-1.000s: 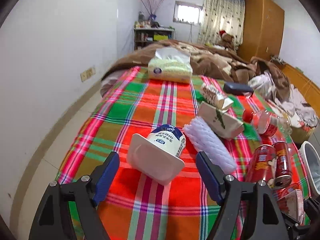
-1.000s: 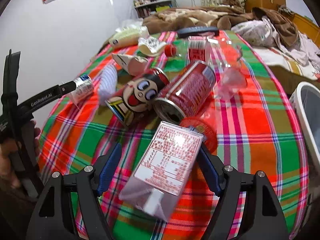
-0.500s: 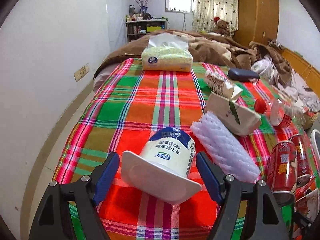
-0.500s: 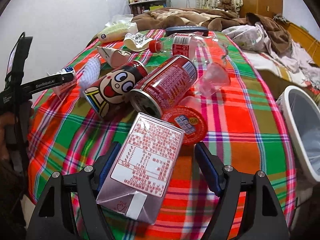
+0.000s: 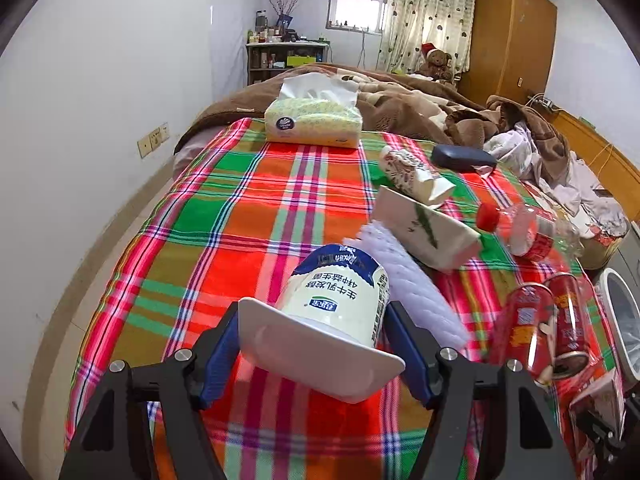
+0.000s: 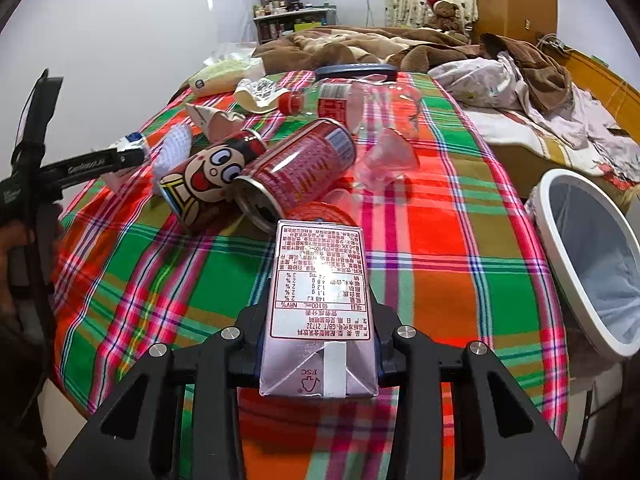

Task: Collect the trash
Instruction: 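Grasp the white yogurt cup with the left tool while the right tool grasps a pink carton, then carry the yogurt cup and pink carton over the trash bin with both tools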

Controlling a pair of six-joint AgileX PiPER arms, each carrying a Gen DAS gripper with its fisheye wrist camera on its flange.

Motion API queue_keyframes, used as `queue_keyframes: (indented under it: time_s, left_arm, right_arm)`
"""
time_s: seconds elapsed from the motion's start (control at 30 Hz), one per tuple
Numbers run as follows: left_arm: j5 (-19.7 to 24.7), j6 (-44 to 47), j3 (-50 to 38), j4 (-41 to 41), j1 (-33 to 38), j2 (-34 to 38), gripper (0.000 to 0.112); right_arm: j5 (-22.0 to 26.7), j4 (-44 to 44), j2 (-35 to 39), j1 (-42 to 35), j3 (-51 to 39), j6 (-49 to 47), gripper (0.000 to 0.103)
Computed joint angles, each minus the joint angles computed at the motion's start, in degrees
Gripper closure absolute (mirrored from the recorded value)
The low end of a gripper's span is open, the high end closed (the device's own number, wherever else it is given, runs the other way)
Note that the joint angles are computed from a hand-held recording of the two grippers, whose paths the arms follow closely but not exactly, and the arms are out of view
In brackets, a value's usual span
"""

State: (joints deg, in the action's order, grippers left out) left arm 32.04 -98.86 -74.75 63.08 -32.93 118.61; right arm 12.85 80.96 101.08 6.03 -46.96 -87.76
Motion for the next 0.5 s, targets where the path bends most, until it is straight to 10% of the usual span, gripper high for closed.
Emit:
queue_keyframes:
  time_s: [0.5]
  left_arm:
    - [7.00,-5.10,2.23,2.00,-10.33,-5.27,0.042]
  right_arm:
    - [6.77,8.55,-3.16,-6.60,1.25,-11.04,0.066]
